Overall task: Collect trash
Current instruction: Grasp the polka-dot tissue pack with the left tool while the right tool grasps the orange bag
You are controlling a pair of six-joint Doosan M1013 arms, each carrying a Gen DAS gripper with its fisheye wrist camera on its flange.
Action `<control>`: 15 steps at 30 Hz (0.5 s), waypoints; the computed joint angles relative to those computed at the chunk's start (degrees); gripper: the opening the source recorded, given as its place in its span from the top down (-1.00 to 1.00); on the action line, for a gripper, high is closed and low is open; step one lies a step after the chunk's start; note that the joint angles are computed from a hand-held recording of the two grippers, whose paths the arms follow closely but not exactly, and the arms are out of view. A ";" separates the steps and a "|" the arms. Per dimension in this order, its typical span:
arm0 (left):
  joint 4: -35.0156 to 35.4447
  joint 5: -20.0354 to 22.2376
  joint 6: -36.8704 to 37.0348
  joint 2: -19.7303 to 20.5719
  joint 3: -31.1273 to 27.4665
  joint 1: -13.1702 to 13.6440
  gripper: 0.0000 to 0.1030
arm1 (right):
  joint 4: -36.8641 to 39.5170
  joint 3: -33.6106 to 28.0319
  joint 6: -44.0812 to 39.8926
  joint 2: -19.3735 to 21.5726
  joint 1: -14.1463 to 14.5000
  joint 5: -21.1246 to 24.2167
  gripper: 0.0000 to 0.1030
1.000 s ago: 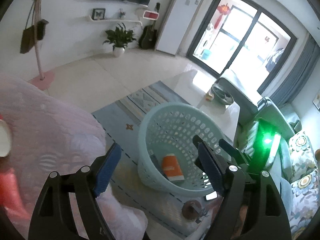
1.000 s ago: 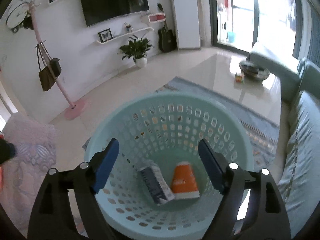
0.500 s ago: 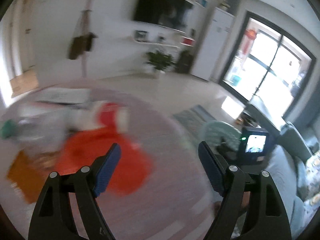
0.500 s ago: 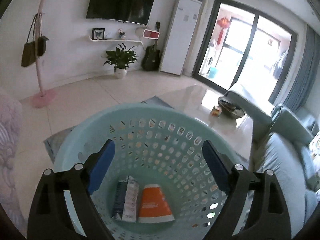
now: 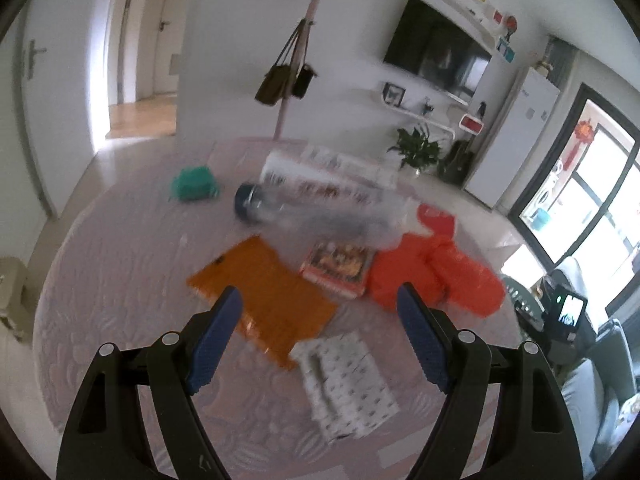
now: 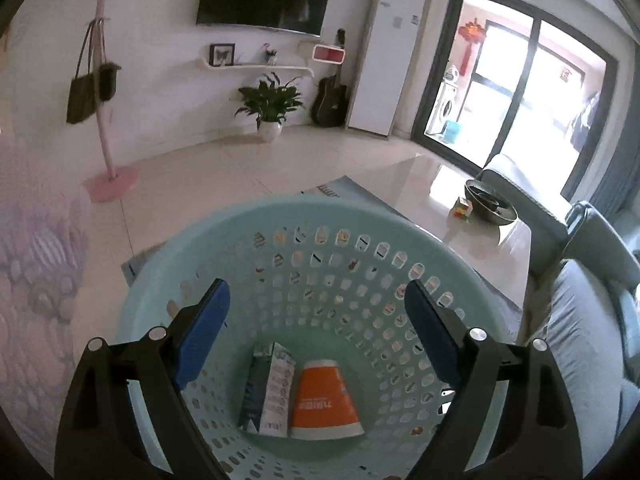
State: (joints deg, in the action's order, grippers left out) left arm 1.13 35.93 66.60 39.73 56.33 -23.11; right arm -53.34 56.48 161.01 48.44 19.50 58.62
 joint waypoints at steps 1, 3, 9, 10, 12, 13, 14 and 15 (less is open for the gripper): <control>-0.75 0.58 0.70 0.50 -0.59 0.04 -0.51 | -0.27 0.73 0.35 -0.45 0.04 -1.32 -0.64; -2.52 1.18 2.07 0.43 -0.02 0.17 -0.53 | 0.23 0.67 -0.72 -0.71 0.12 -1.87 -0.64; -5.69 3.00 3.98 0.40 1.80 0.16 -0.56 | -4.53 -1.02 -1.68 -1.90 2.67 0.00 -0.68; -5.95 3.40 4.14 0.54 1.98 0.09 -0.56 | -3.88 -0.46 -1.57 -2.87 2.95 -2.05 -0.76; -5.21 5.36 3.38 1.15 1.20 -0.21 -0.56 | -2.69 1.04 -1.02 -5.24 3.74 -7.77 -0.84; -4.97 5.37 3.17 1.16 1.59 -0.37 -0.56 | -2.46 1.59 -0.61 -6.27 4.26 -10.62 -0.85; -4.76 5.80 2.81 1.42 1.34 -0.49 -0.53 | -2.04 1.77 -0.83 -6.87 4.57 -12.78 -0.85; -4.40 5.96 2.25 1.52 1.35 -0.57 -0.53 | 0.07 1.97 -2.96 -7.64 5.07 -17.24 -0.85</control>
State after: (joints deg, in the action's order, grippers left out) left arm -3.27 41.88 68.85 41.25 57.68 -23.68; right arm -53.27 58.44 158.05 40.80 24.57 41.39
